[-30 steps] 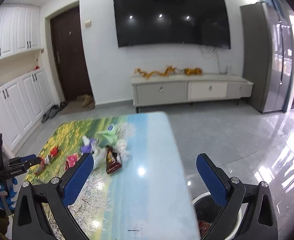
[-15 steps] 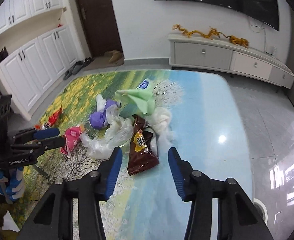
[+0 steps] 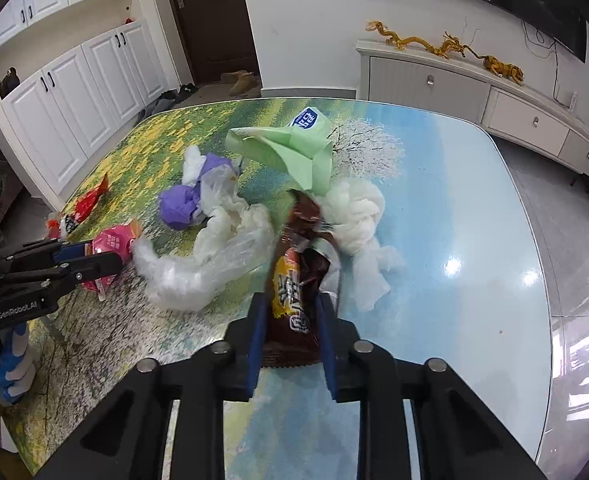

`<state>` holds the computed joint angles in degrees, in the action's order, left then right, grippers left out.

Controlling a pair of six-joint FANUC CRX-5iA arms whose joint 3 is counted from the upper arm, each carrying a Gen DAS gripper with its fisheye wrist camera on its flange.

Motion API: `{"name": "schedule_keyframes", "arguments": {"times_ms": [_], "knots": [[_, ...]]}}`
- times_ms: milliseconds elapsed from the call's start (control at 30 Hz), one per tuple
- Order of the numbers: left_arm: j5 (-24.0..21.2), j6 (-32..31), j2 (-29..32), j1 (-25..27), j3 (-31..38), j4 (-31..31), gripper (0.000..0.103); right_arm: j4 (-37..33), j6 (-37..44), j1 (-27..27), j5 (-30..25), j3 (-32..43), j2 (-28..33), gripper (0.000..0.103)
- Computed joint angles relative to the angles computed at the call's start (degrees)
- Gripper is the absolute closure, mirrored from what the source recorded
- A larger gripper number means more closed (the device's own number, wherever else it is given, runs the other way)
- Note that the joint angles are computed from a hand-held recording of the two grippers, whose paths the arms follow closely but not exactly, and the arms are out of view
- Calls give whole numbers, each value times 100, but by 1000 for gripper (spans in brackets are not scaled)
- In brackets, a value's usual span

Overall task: Collect trash
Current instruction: 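Grasp the pink-white wrapper with the left tool while the right grasps the brown snack wrapper, then carry both wrappers over the white bin and open both tools to drop them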

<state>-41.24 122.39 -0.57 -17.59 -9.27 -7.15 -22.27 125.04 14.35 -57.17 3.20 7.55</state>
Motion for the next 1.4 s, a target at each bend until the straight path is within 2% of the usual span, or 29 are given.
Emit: {"name": "schedule_keyframes", "arguments": {"times_ms": [100,233,567,767,900,1033,1100,1267,1400], "knots": [[-22,287,-143,-78,-93,-157,74,-137,154,-98,-84,-162,-190,89],[-51,565,-376,-194,-216,-277,80,-482,406,-366,-431,-346,-474,93],[-310,1318,-866,-769,-168,-943,83,-803,800,-701,-723,-963,-1377,95],[-442,1410,-854,-1128,212,-1221,91,-1311,1075,-1270,-798,-901,-1679,95],[-422,1234,-568,-1302,632,-1238,95,-1608,1188,-1830,-860,-820,-1723,95],[-282,780,-174,-1349,1026,-883,98,-1845,1260,-2457,-909,-686,-1623,95],[-220,449,90,-1378,1285,-654,103,-1939,1277,-2785,-912,-573,-1514,95],[-53,-596,997,-1422,2168,241,103,-2054,1245,-3452,-844,-330,-1180,95],[-95,-1100,1683,-1554,2959,569,103,-2051,1063,-3799,-858,-147,-819,95]]}}
